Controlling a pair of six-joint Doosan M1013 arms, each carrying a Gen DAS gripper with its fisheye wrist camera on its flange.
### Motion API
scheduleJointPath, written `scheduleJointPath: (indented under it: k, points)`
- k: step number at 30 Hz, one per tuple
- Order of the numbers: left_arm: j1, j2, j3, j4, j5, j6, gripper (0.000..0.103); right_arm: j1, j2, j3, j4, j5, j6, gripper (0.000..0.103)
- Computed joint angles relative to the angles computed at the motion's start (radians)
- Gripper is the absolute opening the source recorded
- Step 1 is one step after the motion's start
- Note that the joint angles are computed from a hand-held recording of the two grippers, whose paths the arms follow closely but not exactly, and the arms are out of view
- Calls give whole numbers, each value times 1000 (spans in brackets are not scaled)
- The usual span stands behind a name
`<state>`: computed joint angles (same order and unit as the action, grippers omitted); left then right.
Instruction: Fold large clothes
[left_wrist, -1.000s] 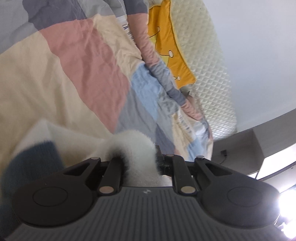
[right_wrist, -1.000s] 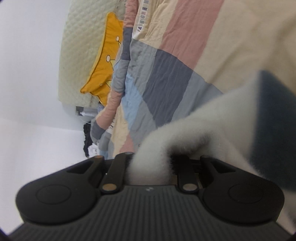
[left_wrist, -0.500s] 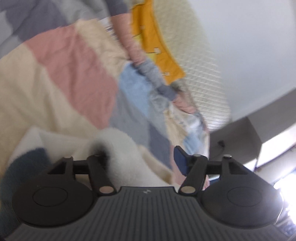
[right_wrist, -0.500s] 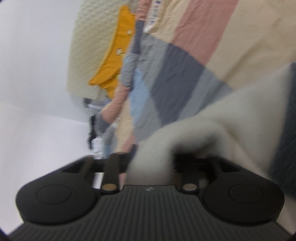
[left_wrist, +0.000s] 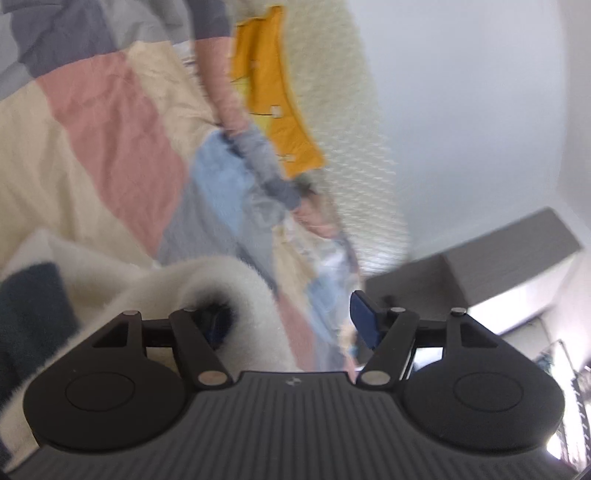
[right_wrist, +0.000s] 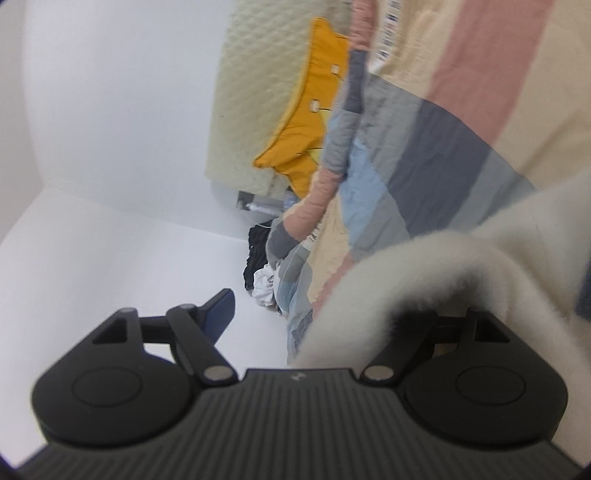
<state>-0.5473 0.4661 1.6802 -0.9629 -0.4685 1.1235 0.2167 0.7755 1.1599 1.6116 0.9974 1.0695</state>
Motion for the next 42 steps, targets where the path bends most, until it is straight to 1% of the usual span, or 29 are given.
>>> scheduleJointPath:
  k: [1,2,3,5,6,8,11,13,15,16,18,20,22,23,27,29,30,33,35,36,37,38,39,41,42]
  points:
    - [6,0,-9,-44,19,40,72,0,8,-18,-46,-4,81,82]
    - [16,2,-16,-38,37,40,72,2,15,-48,-129,-12,193,82]
    - [27,5,-28,-63,67,57,72,4,25,-84,-222,-22,297,82]
    - [52,16,-60,-173,138,141,72,9,46,-155,-364,-33,458,82]
    - [63,23,-76,-249,162,212,72,10,55,-181,-395,-37,512,82]
    - [78,40,-99,-378,177,341,72,12,71,-218,-397,-49,538,81]
    - [93,60,-120,-528,153,497,72,15,99,-269,-369,-50,514,81]
    - [105,70,-121,-520,160,479,72,17,119,-300,-377,-46,522,81]
    - [108,70,-118,-553,159,505,72,20,132,-322,-418,-39,555,81]
    - [108,68,-116,-561,156,527,72,21,135,-324,-426,-31,555,81]
    - [101,61,-114,-630,148,630,72,23,129,-311,-432,-27,534,81]
    - [90,49,-110,-690,134,718,72,24,109,-279,-425,-35,493,81]
    - [70,32,-99,-677,112,738,72,25,82,-238,-416,-52,441,81]
    - [58,24,-96,-692,100,771,72,25,63,-210,-411,-61,407,81]
    - [-2,-2,-94,-847,33,991,72,21,-25,-74,-361,-90,252,81]
    - [-38,-12,-91,-911,-6,1067,72,18,-75,5,-354,-112,193,81]
    - [-56,-16,-87,-924,-24,1080,72,17,-102,47,-347,-126,160,81]
    - [-109,-27,-65,-915,-59,1058,72,15,-177,171,-320,-180,72,81]
    - [-143,-27,-61,-927,-101,1088,72,11,-221,252,-298,-207,14,81]
    - [-162,-26,-56,-914,-126,1074,72,8,-243,293,-277,-227,-24,81]
    - [-177,-25,-47,-889,-144,1034,72,6,-263,331,-267,-250,-52,81]
    - [-190,-24,-38,-879,-154,1001,72,5,-277,359,-266,-267,-68,81]
    - [-201,-22,-36,-897,-168,1001,72,2,-287,378,-275,-272,-73,81]
    - [-217,-21,-33,-918,-193,1028,72,0,-295,393,-294,-269,-68,81]
    - [-224,-19,-38,-939,-209,1066,72,1,-296,396,-284,-269,-90,81]
